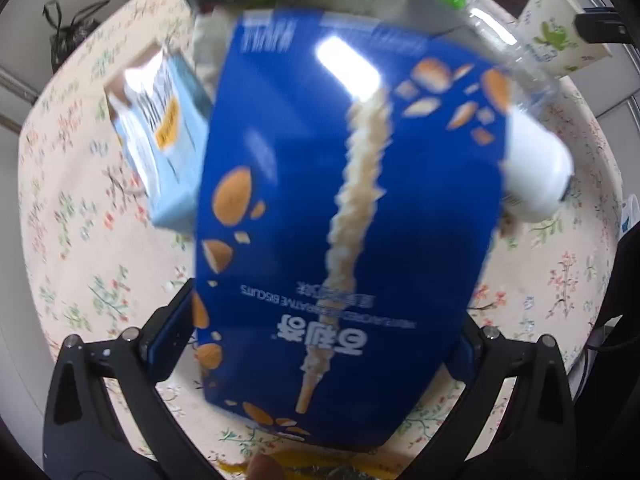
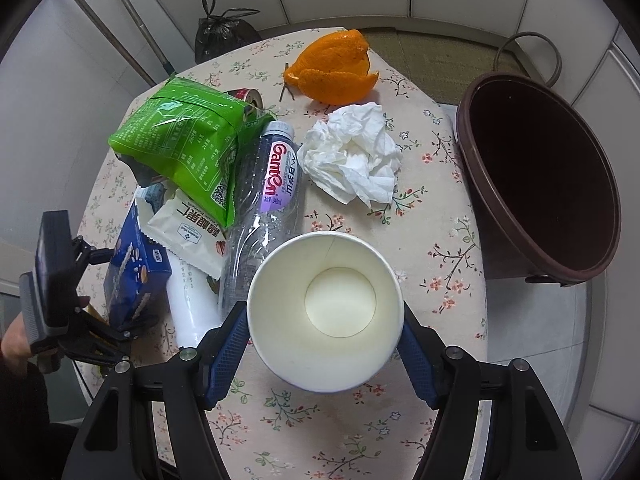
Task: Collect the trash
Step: 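Grasp the white paper cup with the right tool while the left tool grasps the blue biscuit box, then carry the cup and box over the brown bucket and open both tools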
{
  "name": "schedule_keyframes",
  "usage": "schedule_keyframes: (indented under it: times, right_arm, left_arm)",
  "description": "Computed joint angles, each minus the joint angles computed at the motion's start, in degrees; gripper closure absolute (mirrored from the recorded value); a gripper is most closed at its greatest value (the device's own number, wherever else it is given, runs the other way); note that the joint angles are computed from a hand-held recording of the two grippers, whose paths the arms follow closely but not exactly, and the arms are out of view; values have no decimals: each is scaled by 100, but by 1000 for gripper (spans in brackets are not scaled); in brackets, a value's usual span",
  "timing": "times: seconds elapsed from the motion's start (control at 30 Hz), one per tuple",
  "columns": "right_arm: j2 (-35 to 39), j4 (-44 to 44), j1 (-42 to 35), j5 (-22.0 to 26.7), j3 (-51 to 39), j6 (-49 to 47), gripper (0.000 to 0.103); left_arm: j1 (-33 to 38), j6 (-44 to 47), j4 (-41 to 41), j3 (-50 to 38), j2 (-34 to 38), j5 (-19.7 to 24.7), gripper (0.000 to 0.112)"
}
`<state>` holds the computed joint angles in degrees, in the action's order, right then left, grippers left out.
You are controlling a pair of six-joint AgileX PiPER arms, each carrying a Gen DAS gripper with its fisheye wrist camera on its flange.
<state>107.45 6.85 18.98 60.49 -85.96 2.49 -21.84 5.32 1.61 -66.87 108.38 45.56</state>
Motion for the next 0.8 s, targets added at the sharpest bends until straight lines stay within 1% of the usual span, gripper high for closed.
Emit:
schedule_keyframes:
  times: [0.03,0.1,0.13,0.17,0.2,0.23,0.3,0.33,0.4,0.5,0.6,0.67,0.73,0.8]
  right_arm:
    - [14,3,-4,8,-15,-1,31]
    - [8,-1,-1,13,-7,-2,31]
    - [-1,-3,2,13,1,-8,31]
    - [-19,-10,9,8,16,-7,31]
    - [-40,-8,10,2,30,-11,31]
    - [-53,-1,4,-1,33,-24,31]
    - [-134,16,-8,-33,83,-56,31]
    - [-176,42,-22,-45,102,-85,31]
    - [-258,67,-50,-79,140,-132,32]
    - [-401,144,-109,-111,170,-228,32]
    - [-584,270,-221,-154,175,-312,32]
    - [-711,327,-340,-209,157,-335,32]
    - [-776,423,-487,-213,84,-346,32]
    - [-841,563,-710,-239,29,-392,32]
  left_arm:
    - [99,99,-158,184,-94,-282,9]
    - [137,129,-130,392,-184,-554,9]
    - [144,103,-95,423,-194,-579,9]
    - [157,22,-56,428,-208,-510,9]
    - [154,-168,12,321,-155,-324,9]
    - [155,-337,48,356,-206,-318,11]
    - [229,-327,-151,654,-489,-638,13]
    - [282,-276,-271,717,-614,-699,14]
    - [343,-277,-326,763,-886,-666,15]
    - [240,-603,-137,781,-1347,-609,15]
    - [-88,-1211,266,791,-1740,-532,16]
    - [-484,-1834,674,663,-1962,-294,16]
    - [-770,-2182,899,482,-1924,-254,16]
    - [-1088,-2494,1156,-19,-1664,-107,16]
